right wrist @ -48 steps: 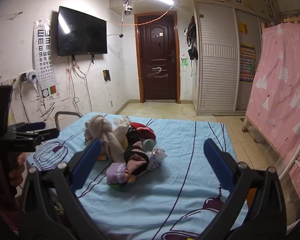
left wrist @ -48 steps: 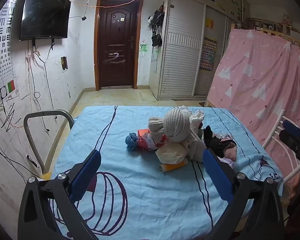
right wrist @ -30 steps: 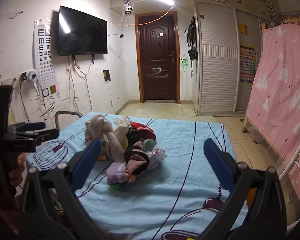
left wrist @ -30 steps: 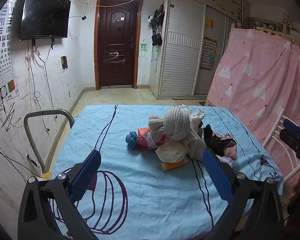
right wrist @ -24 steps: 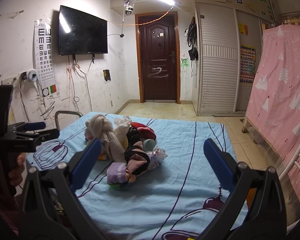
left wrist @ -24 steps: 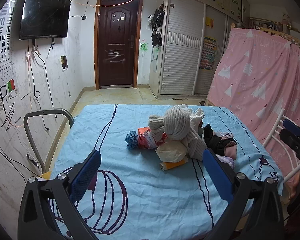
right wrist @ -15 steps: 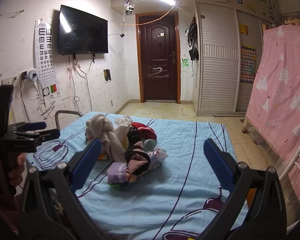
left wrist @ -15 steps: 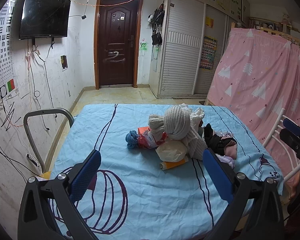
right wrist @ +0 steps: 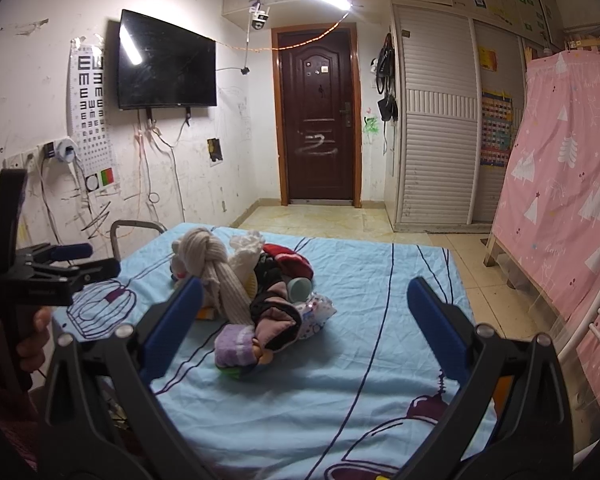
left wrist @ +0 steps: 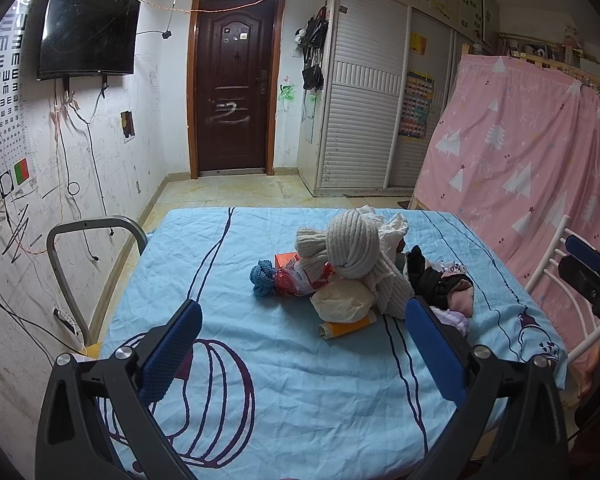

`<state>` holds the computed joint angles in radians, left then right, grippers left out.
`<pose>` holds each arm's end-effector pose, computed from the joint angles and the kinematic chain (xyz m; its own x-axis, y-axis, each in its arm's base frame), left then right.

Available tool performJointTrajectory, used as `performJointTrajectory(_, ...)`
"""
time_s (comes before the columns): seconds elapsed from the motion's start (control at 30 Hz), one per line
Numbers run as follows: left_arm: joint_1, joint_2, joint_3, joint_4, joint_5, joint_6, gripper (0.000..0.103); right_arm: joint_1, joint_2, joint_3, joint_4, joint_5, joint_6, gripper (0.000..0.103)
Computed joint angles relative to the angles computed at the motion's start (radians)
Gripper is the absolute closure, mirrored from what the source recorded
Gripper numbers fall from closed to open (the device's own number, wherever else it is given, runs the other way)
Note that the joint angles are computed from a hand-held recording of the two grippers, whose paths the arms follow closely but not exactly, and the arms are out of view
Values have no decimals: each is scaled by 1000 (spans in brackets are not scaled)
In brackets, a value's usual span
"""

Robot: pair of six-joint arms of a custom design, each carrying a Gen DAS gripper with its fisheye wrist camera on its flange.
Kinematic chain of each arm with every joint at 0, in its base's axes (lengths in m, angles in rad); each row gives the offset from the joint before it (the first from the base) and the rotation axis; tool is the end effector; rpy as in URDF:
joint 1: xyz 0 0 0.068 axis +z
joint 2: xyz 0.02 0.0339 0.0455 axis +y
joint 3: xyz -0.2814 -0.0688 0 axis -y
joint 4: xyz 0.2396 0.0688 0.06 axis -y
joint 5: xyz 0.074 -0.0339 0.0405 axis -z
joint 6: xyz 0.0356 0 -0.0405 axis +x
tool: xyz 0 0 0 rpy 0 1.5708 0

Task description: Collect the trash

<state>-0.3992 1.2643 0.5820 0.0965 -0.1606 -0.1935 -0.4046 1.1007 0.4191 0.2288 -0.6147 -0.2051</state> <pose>0.2324 -0.0919 0.2169 -0.5501 0.0260 -0.8347 0.1581 0.9847 -0.0735 0.2003 -0.0634 0.2149 -0.3621 -0.0259 -0.9318 -0.2338 0.9702 0.0639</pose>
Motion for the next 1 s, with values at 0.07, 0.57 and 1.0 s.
performJointTrajectory(0.07, 0, 0, 0, 0, 0, 0, 10, 0, 0, 0, 1, 1, 0, 5)
performJointTrajectory(0.57, -6, 0, -8, 5, -5, -4, 10, 5, 4, -2, 7, 6, 0, 5)
performJointTrajectory(1.0, -3, 0, -6, 2, -2, -2, 10, 5, 17, 15, 0, 6, -3, 5)
